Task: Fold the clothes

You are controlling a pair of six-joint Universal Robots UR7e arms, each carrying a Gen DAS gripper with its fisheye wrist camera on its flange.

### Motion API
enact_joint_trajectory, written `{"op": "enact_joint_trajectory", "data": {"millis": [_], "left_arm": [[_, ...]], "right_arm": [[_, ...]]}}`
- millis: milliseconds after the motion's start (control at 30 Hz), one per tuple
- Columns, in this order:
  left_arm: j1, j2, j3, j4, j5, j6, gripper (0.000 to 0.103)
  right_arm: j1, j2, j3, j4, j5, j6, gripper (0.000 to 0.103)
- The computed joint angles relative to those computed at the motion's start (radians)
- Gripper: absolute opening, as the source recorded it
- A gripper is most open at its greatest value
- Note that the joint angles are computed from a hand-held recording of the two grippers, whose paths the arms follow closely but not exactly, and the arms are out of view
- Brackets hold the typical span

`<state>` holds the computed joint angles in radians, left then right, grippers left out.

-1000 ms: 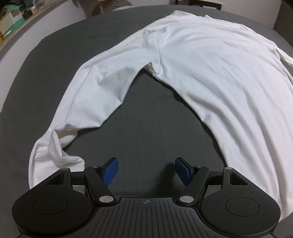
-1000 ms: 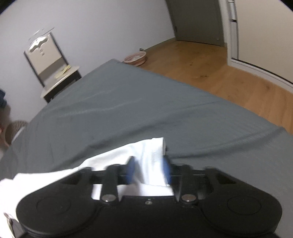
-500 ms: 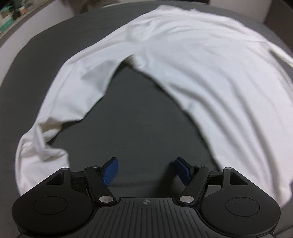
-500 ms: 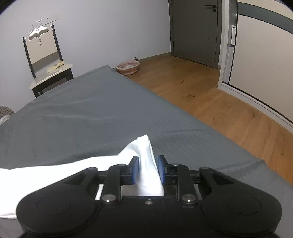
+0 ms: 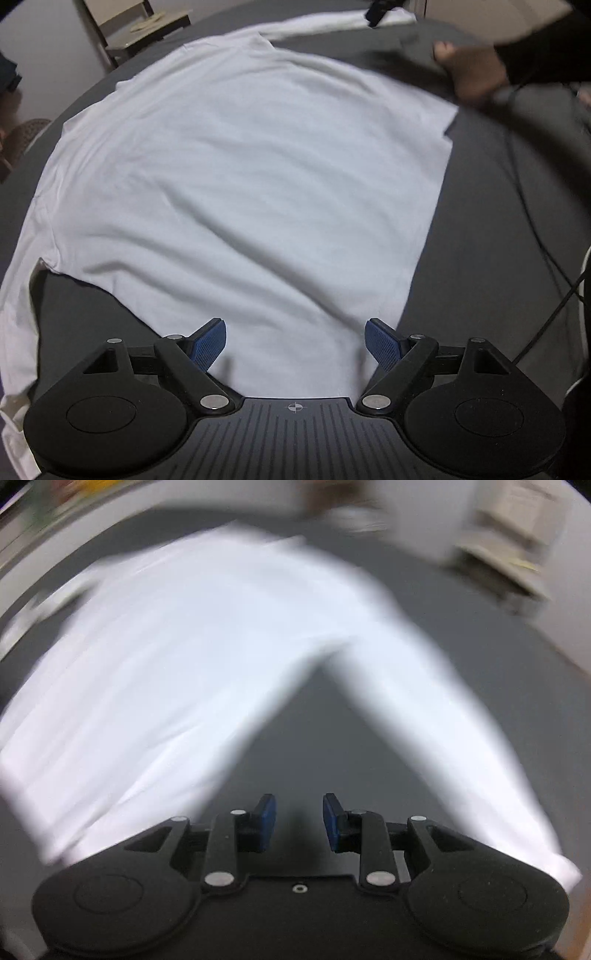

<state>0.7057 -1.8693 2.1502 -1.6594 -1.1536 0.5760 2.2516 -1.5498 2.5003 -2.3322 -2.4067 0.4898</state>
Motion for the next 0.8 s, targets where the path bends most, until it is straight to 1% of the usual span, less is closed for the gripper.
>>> {"op": "enact_joint_trajectory", "data": {"millis": [67, 133, 167, 200, 233, 267, 300, 333, 367, 433, 500, 533, 567, 633, 667, 700, 733, 767, 800], "left_arm": [[-0.028, -0.026, 0.021, 0.027, 0.039, 0.053, 0.083], [-0.072, -0.091, 0.063, 0.043, 0.09, 0.167, 0.083], [-0.092, -0.133, 0.09, 0.039, 0.116, 0.221, 0.083], [-0.112, -0.175, 0.119, 0.033, 0.145, 0.269, 0.083], [-0.132, -0.213, 0.145, 0.034, 0.173, 0.304, 0.083], [-0.15, -0.244, 0.165, 0.039, 0.191, 0.326, 0.083], [-0.161, -0.262, 0.177, 0.042, 0.197, 0.335, 0.083], [-0.17, -0.277, 0.185, 0.04, 0.198, 0.344, 0.083], [-0.178, -0.292, 0.192, 0.042, 0.197, 0.369, 0.083], [-0.189, -0.319, 0.207, 0.03, 0.189, 0.462, 0.083], [-0.196, -0.351, 0.224, 0.008, 0.18, 0.579, 0.083], [-0.194, -0.361, 0.228, -0.002, 0.177, 0.629, 0.083], [-0.193, -0.364, 0.23, -0.008, 0.18, 0.65, 0.083], [-0.198, -0.359, 0.229, 0.0, 0.195, 0.613, 0.083], [-0.197, -0.351, 0.221, 0.009, 0.198, 0.577, 0.08], [-0.195, -0.341, 0.211, 0.024, 0.198, 0.547, 0.076], [-0.193, -0.338, 0.202, 0.039, 0.193, 0.528, 0.069], [-0.195, -0.343, 0.198, 0.051, 0.19, 0.516, 0.069], [-0.192, -0.351, 0.199, 0.049, 0.185, 0.524, 0.069]], "right_arm": [[0.065, 0.138, -0.057, 0.051, 0.071, -0.07, 0.027], [0.121, 0.241, -0.095, 0.078, 0.128, -0.125, 0.028], [0.156, 0.291, -0.114, 0.094, 0.147, -0.115, 0.028], [0.19, 0.344, -0.139, 0.125, 0.142, -0.129, 0.029], [0.229, 0.408, -0.17, 0.168, 0.101, -0.184, 0.031], [0.267, 0.459, -0.184, 0.19, 0.038, -0.25, 0.036], [0.288, 0.488, -0.185, 0.179, 0.012, -0.314, 0.036], [0.292, 0.503, -0.185, 0.159, 0.027, -0.368, 0.036], [0.296, 0.521, -0.19, 0.157, 0.033, -0.391, 0.036], [0.304, 0.56, -0.211, 0.208, -0.007, -0.407, 0.037], [0.29, 0.562, -0.189, 0.186, -0.05, -0.471, 0.04], [0.285, 0.569, -0.185, 0.174, -0.059, -0.481, 0.041], [0.282, 0.582, -0.184, 0.163, -0.066, -0.476, 0.041], [0.284, 0.597, -0.186, 0.159, -0.077, -0.484, 0.041], [0.287, 0.601, -0.185, 0.163, -0.089, -0.501, 0.039], [0.292, 0.606, -0.182, 0.17, -0.105, -0.516, 0.035], [0.295, 0.608, -0.181, 0.183, -0.129, -0.522, 0.024], [0.293, 0.603, -0.176, 0.181, -0.146, -0.528, 0.023], [0.288, 0.598, -0.164, 0.149, -0.15, -0.547, 0.023]]}}
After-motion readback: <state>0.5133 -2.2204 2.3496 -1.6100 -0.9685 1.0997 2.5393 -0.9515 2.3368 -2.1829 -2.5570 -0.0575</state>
